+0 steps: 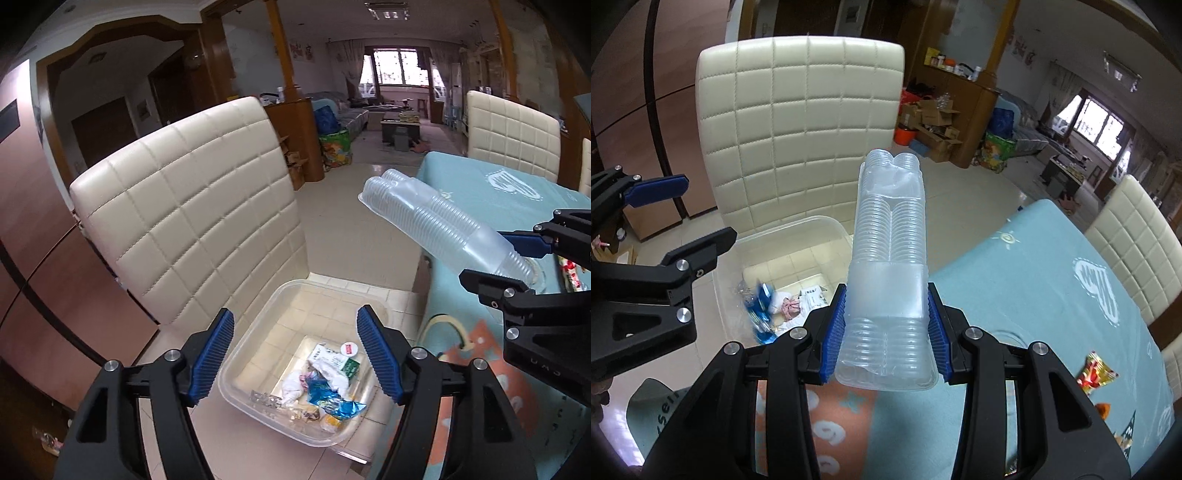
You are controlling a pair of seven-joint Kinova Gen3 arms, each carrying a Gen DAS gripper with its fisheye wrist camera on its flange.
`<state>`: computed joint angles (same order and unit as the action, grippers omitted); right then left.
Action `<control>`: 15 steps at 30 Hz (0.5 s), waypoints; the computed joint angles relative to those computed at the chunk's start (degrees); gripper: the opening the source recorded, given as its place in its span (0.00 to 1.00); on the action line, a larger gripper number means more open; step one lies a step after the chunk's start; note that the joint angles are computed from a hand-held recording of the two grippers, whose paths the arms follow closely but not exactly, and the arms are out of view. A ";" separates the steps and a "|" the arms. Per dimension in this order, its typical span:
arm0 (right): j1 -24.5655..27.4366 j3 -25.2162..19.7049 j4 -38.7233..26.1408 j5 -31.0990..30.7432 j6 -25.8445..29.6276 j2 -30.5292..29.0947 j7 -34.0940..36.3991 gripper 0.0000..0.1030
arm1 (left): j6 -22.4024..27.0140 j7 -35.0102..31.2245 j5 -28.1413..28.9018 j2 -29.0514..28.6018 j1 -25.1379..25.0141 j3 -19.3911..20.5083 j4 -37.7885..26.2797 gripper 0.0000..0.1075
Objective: Collect trash
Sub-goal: 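Carry both items over the clear bin and open both tools to drop them, then move both open tools back over the table toward the remaining trash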
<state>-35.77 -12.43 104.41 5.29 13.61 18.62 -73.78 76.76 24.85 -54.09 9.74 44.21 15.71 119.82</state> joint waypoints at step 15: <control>-8.55 5.92 0.84 3.85 -3.45 1.09 -2.39 0.73 | 2.53 4.67 5.33 -2.54 -0.68 1.01 3.10 0.63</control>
